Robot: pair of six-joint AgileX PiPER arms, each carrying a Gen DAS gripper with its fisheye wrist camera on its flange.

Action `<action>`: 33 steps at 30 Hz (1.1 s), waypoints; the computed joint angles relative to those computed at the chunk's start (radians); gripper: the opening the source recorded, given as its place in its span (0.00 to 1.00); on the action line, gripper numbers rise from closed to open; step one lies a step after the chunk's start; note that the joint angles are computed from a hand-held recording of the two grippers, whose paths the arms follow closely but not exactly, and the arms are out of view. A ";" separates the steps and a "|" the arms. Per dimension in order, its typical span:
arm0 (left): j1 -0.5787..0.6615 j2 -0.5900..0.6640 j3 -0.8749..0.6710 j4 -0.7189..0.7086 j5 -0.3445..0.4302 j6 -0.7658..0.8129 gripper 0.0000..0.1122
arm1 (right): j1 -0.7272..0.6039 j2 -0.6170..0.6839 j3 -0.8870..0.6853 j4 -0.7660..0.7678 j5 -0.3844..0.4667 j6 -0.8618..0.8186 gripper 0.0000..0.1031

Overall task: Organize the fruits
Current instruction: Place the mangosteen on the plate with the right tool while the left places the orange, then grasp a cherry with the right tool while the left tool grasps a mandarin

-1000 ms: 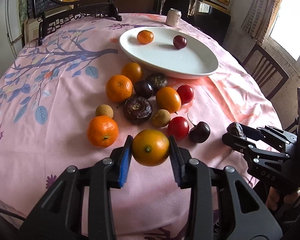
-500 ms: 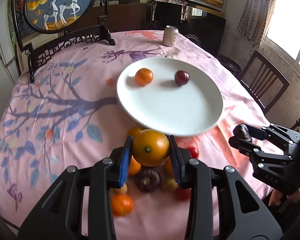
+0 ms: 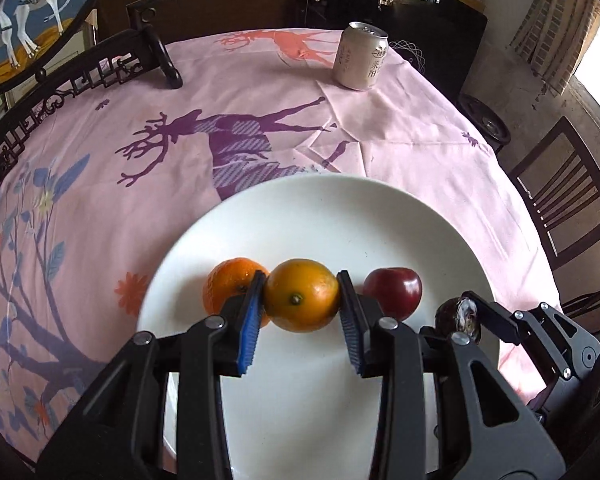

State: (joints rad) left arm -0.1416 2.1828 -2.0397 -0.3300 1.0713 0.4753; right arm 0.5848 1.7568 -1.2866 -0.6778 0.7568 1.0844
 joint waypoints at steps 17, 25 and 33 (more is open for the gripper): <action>0.404 -0.571 0.749 -0.415 -0.177 0.603 0.72 | 0.407 -0.287 0.201 -0.247 0.318 0.458 0.86; 0.750 -0.651 1.011 -0.560 -0.125 0.908 0.78 | 0.633 -0.253 0.198 -0.219 0.412 0.626 0.86; 0.877 -0.654 1.069 -0.539 -0.117 1.016 0.79 | 0.698 -0.152 0.147 -0.151 0.364 0.630 0.88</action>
State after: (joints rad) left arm 0.7354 1.5292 -0.9703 -0.8692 0.9545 1.4910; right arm 1.2832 1.6045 -1.1394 -0.8283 1.1209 1.7144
